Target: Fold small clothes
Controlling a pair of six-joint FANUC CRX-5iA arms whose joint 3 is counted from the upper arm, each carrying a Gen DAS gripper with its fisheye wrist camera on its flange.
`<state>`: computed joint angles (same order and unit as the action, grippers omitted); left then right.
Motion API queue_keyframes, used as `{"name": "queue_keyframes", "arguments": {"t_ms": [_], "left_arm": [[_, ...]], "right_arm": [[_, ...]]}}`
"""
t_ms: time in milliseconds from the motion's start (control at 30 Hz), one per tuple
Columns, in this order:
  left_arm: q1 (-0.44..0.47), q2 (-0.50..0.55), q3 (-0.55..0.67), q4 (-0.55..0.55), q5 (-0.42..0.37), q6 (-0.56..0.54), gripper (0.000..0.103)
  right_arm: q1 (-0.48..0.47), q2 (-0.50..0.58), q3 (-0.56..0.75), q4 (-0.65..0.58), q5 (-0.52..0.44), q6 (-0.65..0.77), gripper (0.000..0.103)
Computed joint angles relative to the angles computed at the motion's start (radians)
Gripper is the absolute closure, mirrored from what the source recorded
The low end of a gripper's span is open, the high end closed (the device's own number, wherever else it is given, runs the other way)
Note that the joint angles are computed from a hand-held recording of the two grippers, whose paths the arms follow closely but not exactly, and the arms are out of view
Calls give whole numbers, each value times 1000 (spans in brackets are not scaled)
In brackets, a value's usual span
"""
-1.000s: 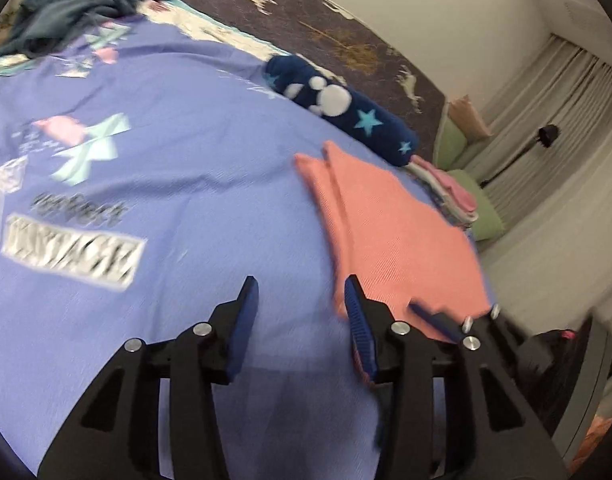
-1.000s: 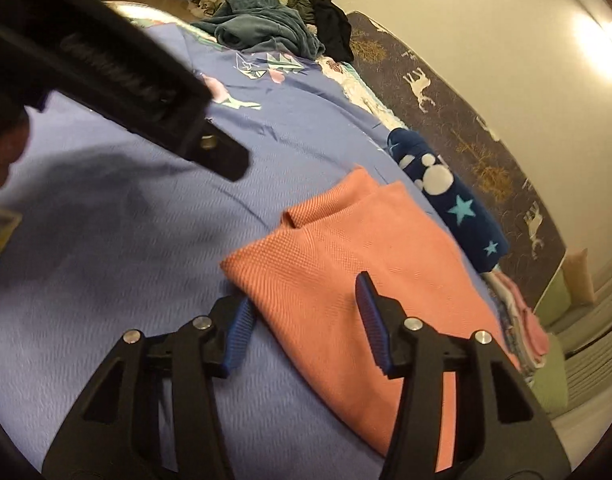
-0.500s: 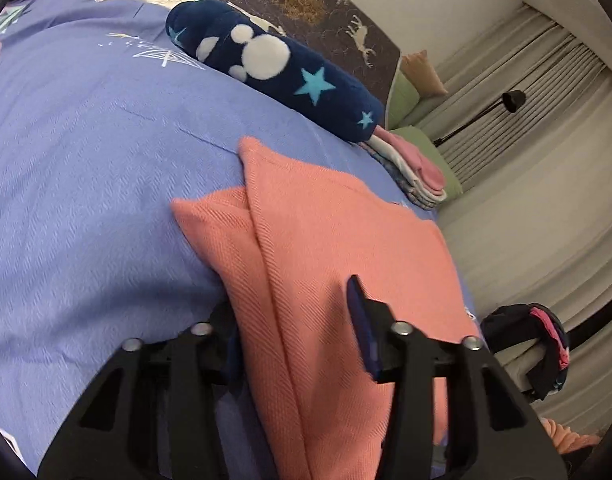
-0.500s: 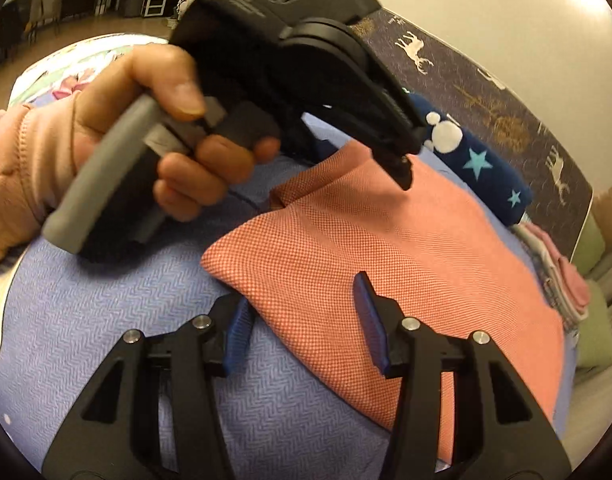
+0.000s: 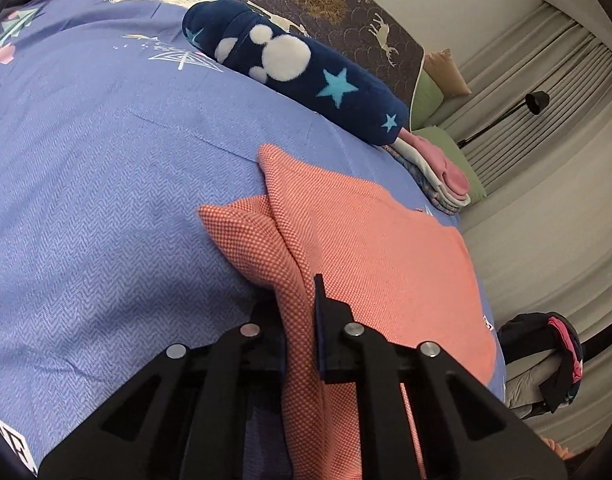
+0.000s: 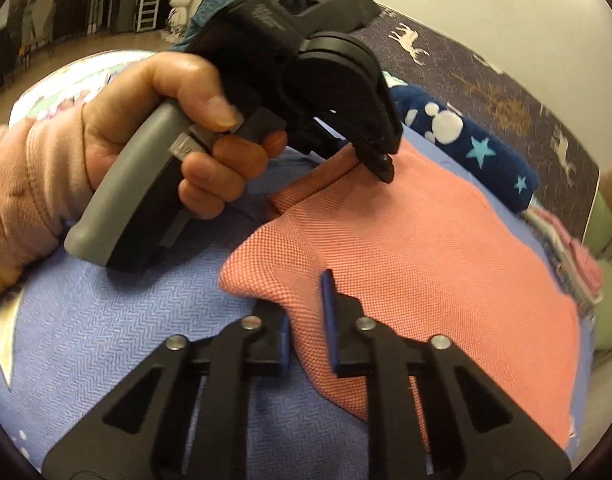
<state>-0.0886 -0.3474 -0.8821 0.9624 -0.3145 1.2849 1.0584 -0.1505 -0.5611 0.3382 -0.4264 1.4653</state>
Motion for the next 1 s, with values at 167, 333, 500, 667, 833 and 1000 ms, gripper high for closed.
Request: {"name": "queue_keyframes", "arguments": {"t_ms": [167,333,500,667,833,1000], "left_arm": [[31,9,71,-209,-43,192,94],[33,13,161,-407,-89,385,93],[3,34,286,-619,-156,600,93],[-78,91,452,-854,-235,847,94],[-177,174,615,-1033,-315,1018,94],[-262,267,760,-1134,-381,1099,94]], "right_arm": [[-54,4,110,-281,-76,173,96],[-79,-34,113,-352,-64,212,97],[-115,-95,102,-410,-46,239,96],[-242,-103,184,-633,-143,405,97],[-395,-103,250,-827,-241,536,97],[-515,-120,269,-944,-301,609,97]]}}
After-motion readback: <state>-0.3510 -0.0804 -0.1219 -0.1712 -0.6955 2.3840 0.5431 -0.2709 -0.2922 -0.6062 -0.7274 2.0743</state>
